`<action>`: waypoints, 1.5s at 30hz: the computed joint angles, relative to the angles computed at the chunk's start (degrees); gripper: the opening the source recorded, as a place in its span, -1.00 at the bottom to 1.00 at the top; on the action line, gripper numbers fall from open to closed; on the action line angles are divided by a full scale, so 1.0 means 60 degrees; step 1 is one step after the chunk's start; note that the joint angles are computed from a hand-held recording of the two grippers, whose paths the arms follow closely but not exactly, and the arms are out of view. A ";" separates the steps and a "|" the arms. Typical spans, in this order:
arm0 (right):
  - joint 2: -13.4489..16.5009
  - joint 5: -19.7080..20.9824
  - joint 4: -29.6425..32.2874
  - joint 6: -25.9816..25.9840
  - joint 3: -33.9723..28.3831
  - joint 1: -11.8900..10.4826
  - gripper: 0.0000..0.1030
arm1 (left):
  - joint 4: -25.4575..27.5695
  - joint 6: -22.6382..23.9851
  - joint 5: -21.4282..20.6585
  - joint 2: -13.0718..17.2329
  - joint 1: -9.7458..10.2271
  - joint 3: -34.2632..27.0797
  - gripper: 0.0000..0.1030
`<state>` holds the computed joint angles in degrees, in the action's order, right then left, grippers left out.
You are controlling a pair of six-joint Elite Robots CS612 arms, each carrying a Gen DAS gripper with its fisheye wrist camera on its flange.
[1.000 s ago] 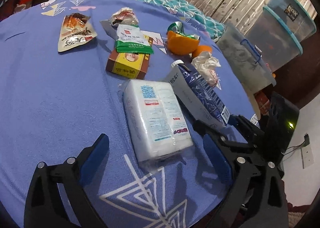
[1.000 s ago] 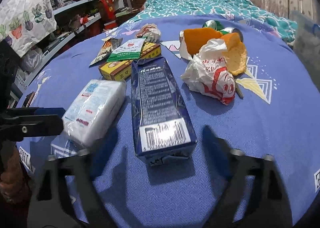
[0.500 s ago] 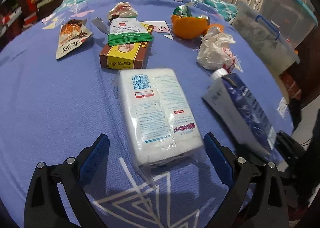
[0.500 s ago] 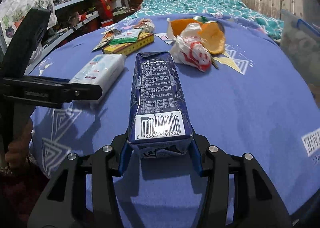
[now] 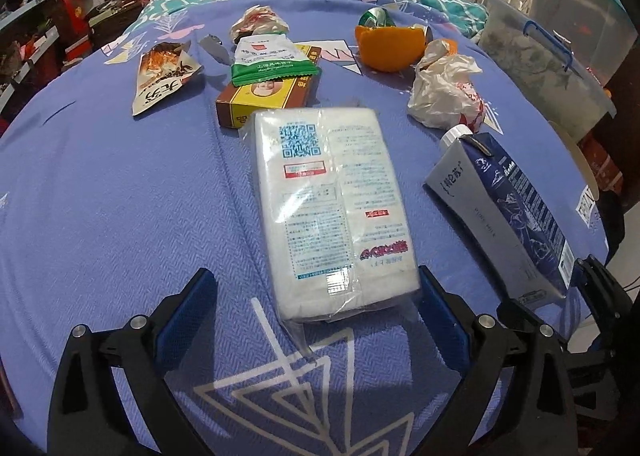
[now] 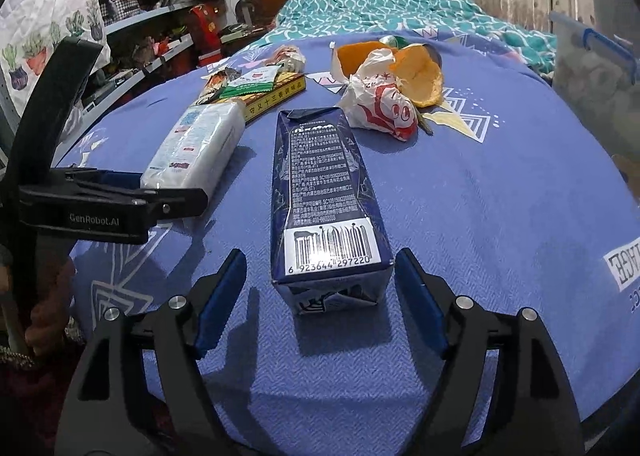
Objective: Collect trash
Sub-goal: 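Carry tissue pack and milk carton to the beige bin and release both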
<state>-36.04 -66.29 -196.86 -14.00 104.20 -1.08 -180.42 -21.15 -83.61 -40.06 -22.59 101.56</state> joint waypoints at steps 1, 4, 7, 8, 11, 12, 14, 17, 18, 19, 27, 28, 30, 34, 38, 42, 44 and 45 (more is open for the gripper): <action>0.0003 0.0014 -0.0025 0.0036 -0.0009 -0.0001 0.53 | 0.0017 0.0008 0.0036 0.0000 -0.0011 -0.0004 0.82; 0.0022 0.0097 -0.0014 0.0083 -0.0063 -0.0003 0.54 | 0.0010 0.0003 0.0093 0.0005 -0.0024 -0.0002 0.82; 0.0053 0.0107 -0.0011 0.0054 -0.0122 0.0034 0.44 | -0.0196 0.0039 0.0182 0.0014 -0.0059 0.0047 0.66; 0.0055 0.0146 0.0078 -0.0031 -0.0148 0.0055 0.03 | -0.0336 0.0154 0.0199 0.0012 -0.0076 0.0081 0.31; 0.0013 0.0271 -0.0067 -0.0177 -0.0061 0.0043 -0.02 | -0.0760 0.0446 0.0261 -0.0059 -0.0154 0.0223 0.09; -0.0007 0.0477 -0.0199 -0.0158 0.0005 -0.0006 -0.03 | -0.1070 0.0520 0.0120 -0.0083 -0.0148 0.0299 0.08; -0.0047 0.0880 -0.0677 -0.0063 0.0173 -0.0124 -0.03 | -0.1594 0.0563 -0.0155 -0.0119 -0.0116 0.0409 0.08; -0.0071 0.1318 -0.1654 0.0413 0.0413 -0.0313 -0.03 | -0.2501 0.0702 -0.0602 -0.0167 -0.0106 0.0530 0.08; -0.0072 0.1320 -0.1976 0.0622 0.0470 -0.0357 -0.03 | -0.2727 0.0822 -0.0746 -0.0181 -0.0123 0.0532 0.08; -0.0060 0.1305 -0.2335 0.0899 0.0527 -0.0423 -0.03 | -0.2811 0.0933 -0.0881 -0.0189 -0.0140 0.0497 0.08; 0.0109 0.0473 -0.3584 0.2479 0.0665 -0.0839 -0.03 | -0.1867 0.1971 -0.2077 0.0076 -0.0375 -0.0477 0.08; 0.0146 0.0328 -0.3598 0.2707 0.0663 -0.0906 -0.03 | -0.1579 0.2273 -0.2322 0.0168 -0.0456 -0.0743 0.08; 0.0201 0.0145 -0.3567 0.3092 0.0647 -0.1032 -0.03 | -0.1149 0.2712 -0.2497 0.0302 -0.0604 -0.1100 0.08; 0.0261 -0.0202 -0.3584 0.3692 0.0654 -0.1292 -0.03 | -0.0622 0.3286 -0.2650 0.0499 -0.0886 -0.1627 0.08; 0.0313 -0.0649 -0.3731 0.4155 0.0610 -0.1499 -0.03 | -0.0290 0.3637 -0.2662 0.0656 -0.1078 -0.2051 0.09; 0.0380 -0.1026 -0.3734 0.4513 0.0524 -0.1728 -0.03 | 0.0160 0.3950 -0.2661 0.0868 -0.1248 -0.2652 0.09; 0.0404 -0.1273 -0.3652 0.4691 0.0462 -0.1853 -0.03 | 0.0606 0.4125 -0.2829 0.1054 -0.1334 -0.3146 0.09; 0.0426 -0.1352 -0.3579 0.4786 0.0383 -0.1929 -0.03 | 0.0793 0.4204 -0.2890 0.1127 -0.1369 -0.3344 0.09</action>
<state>-33.48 -74.40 -218.33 14.72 106.50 -12.66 -175.66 4.08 -100.95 -33.29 -30.81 81.50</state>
